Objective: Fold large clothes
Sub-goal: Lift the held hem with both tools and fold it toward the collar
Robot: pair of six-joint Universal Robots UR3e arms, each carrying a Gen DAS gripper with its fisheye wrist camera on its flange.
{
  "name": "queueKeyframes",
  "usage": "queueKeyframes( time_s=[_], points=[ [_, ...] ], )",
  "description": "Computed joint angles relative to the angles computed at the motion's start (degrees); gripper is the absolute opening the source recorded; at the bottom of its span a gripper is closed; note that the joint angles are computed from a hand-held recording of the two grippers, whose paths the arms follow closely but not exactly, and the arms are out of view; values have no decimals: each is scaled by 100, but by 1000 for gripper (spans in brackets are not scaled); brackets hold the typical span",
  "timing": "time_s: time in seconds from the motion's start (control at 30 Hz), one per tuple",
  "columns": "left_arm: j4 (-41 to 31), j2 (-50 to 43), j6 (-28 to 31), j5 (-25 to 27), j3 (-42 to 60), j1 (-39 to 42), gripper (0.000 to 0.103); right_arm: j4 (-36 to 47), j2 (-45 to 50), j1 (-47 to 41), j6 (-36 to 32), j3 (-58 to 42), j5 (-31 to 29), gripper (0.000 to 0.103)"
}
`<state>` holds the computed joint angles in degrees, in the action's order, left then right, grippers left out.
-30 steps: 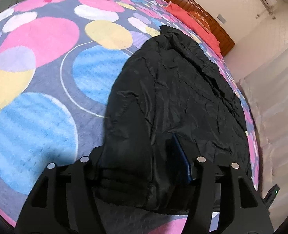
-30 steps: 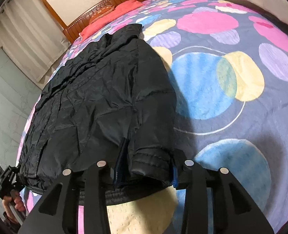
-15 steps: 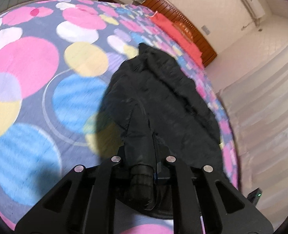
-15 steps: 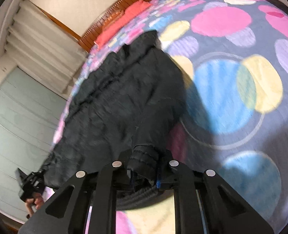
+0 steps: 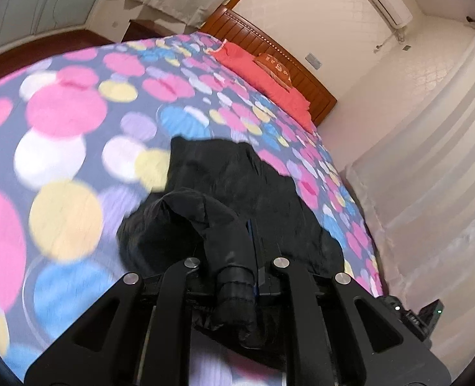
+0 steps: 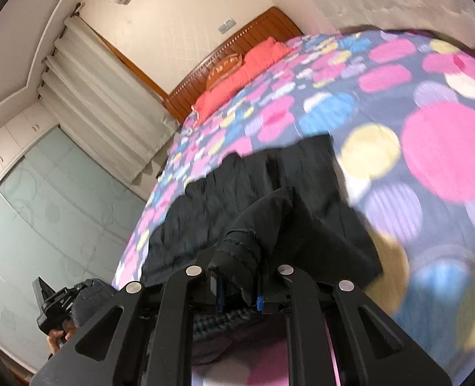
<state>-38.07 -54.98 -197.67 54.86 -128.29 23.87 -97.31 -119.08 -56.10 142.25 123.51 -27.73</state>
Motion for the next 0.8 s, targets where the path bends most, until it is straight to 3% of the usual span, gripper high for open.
queueKeyframes(
  time_s=[0.1,0.27,0.47,0.63,0.8],
  points=[
    [819,-1514,-360,589,880,-573,12,-3165,1490,944,2167,-296,-231,14],
    [1051,-3688,-681,1408,2829,-1247,12,-5145,3596,1975,3917,-1918,-893,14],
    [420,-5704,-689,1946,5201,-1547,12,-5126,5554,2821,4692,-4384,-1805,14],
    [-255,-7228,-700,2371,7027,-1647,12,-4448,7033,3288,4872,-6386,-2598,14],
    [-857,-8358,-455,2557,8400,-1774,14,-3916,8056,3510,4991,-7635,-2914,17]
  ],
)
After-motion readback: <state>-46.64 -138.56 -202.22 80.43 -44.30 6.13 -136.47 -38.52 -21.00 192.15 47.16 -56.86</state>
